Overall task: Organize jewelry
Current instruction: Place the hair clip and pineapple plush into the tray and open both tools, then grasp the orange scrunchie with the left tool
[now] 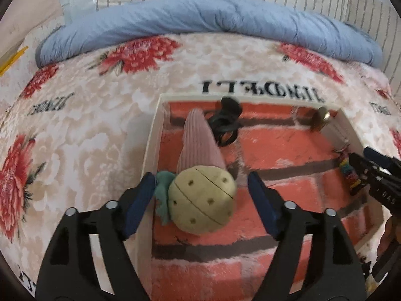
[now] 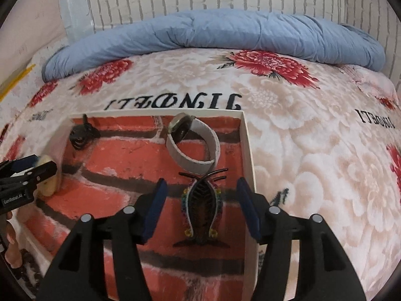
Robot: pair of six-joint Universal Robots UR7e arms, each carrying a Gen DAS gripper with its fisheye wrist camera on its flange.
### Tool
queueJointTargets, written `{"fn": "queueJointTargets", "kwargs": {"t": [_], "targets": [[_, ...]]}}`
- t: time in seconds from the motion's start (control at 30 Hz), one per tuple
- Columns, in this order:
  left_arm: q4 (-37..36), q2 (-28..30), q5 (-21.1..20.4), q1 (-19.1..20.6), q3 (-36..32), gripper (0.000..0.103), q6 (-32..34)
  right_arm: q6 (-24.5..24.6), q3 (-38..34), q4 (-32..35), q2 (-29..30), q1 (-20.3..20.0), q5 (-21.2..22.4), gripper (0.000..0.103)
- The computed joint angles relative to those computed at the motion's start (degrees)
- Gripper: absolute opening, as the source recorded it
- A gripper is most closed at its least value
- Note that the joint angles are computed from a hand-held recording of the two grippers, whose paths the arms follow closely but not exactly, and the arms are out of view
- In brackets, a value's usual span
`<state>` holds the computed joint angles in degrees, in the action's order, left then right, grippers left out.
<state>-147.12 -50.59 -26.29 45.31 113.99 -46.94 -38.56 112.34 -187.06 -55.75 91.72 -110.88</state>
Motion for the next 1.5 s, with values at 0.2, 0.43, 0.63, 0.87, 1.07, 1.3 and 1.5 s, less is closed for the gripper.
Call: {"fn": "queueJointTargets", "kwargs": {"t": [0.2,0.43,0.63,0.87,1.07,1.3,1.5], "targets": [[9.3,-3.8,2.3,-5.6,1.6,0.087,-7.5,-1.0,4.3,-1.8,-4.9,1.3,-0.3,0.061],[26.6,-8.4,1.5,-14.3,4.2,0.089,-23.5,-2.1,11.9,-1.7,-13.9,1.5,0.3,0.061],[40.8,-10.4,-1.0,-22.4,6.1,0.093,-38.4,-4.5,20.6,-1.7,-24.0,-0.6,2.4,0.063],[49.4,-10.4,-4.3,-30.2,8.6,0.093,-49.9,-10.9,29.7,-6.1,-33.3,-5.6,3.7,0.063],[48.5,-11.2,-6.8,-33.2,12.4,0.093,-56.4,-12.4,35.6,-9.2,-38.8,-12.0,8.6,0.063],[38.4,-10.2,-7.2,-33.4,18.4,0.093,-56.5,-15.8,38.6,-14.3,-38.9,-17.1,11.6,0.063],[32.4,-8.2,-8.3,-30.5,19.2,0.093,-51.4,-14.7,38.1,-12.4,-38.2,-19.9,13.2,0.063]]}}
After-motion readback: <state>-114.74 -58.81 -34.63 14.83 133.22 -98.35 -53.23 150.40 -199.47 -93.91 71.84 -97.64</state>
